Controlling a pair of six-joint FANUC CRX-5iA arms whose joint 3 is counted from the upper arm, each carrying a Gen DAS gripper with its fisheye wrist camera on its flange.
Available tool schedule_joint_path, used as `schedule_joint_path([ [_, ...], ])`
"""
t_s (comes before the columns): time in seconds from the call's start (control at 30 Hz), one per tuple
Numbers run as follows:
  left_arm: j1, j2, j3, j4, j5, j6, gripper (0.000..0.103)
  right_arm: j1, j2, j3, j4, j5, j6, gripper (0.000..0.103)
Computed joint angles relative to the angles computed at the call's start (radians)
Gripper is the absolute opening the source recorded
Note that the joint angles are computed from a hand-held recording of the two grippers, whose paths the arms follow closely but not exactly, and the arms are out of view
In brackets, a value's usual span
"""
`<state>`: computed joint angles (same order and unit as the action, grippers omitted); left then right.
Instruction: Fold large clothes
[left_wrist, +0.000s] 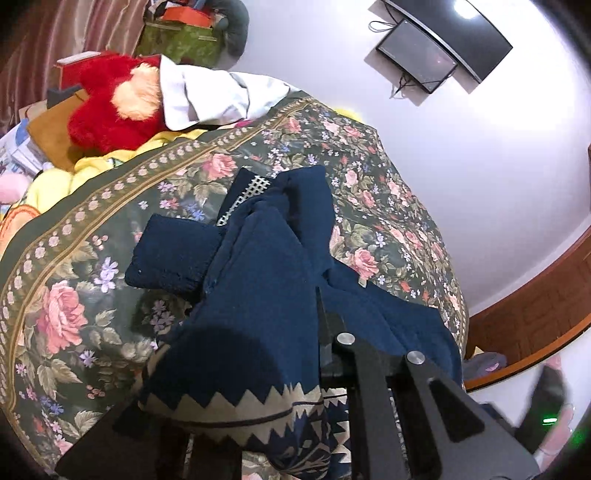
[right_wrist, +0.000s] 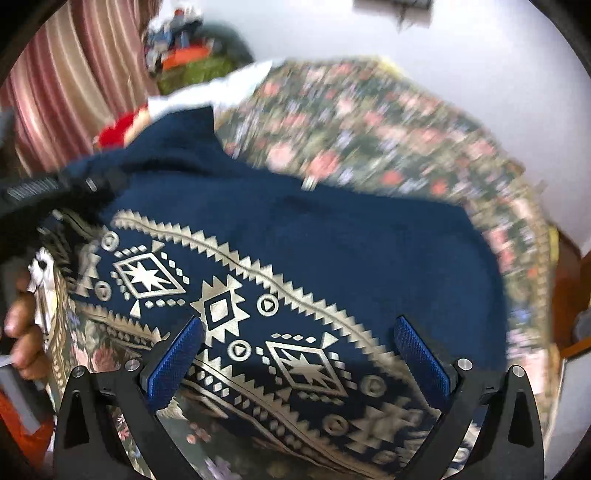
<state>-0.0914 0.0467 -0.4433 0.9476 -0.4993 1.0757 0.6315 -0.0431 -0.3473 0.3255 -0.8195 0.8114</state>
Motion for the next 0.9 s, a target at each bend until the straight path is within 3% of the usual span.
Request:
schedule_joint_path([
  [0.07, -0.005, 0.012, 0.022, -0.042, 0.0, 0.021, 0.012, 0.001, 0.054, 0.035, -0.048, -0.016, 0.058, 0.103],
  [0.17, -0.03, 0.008, 0.05, -0.145, 0.026, 0.052, 0.012, 0.022, 0.069, 0.024, 0.014, -0.016, 0.055, 0.103],
  [0.3, -0.086, -0.014, 0.067, -0.173, 0.084, 0.019, 0.012, -0.024, 0.028, 0.037, -0.09, -0.019, 0.121, 0.103],
  [0.43, -0.168, -0.026, 0.098, -0.175, 0.144, -0.048, 0.012, -0.073, -0.111, -0.04, -0.149, 0.012, 0.093, 0.103],
  [0.6, -0.301, 0.001, 0.159, -0.166, 0.156, -0.129, 0.012, -0.062, -0.366, -0.214, 0.023, -0.04, -0.126, 0.103],
  [0.7, -0.375, 0.04, 0.209, -0.211, 0.111, -0.161, 0.012, -0.044, -0.481, -0.274, 0.101, -0.125, -0.204, 0.103],
  [0.77, -0.412, 0.084, 0.247, -0.228, 0.023, -0.198, 0.012, -0.028, -0.558, -0.312, 0.136, -0.191, -0.241, 0.103],
  [0.87, -0.427, 0.172, 0.34, -0.308, -0.175, -0.147, 0.012, 0.008, -0.67, -0.361, 0.169, -0.296, -0.317, 0.103],
  [0.9, -0.431, 0.191, 0.358, -0.333, -0.207, -0.129, 0.012, 0.02, -0.702, -0.374, 0.174, -0.325, -0.342, 0.103],
])
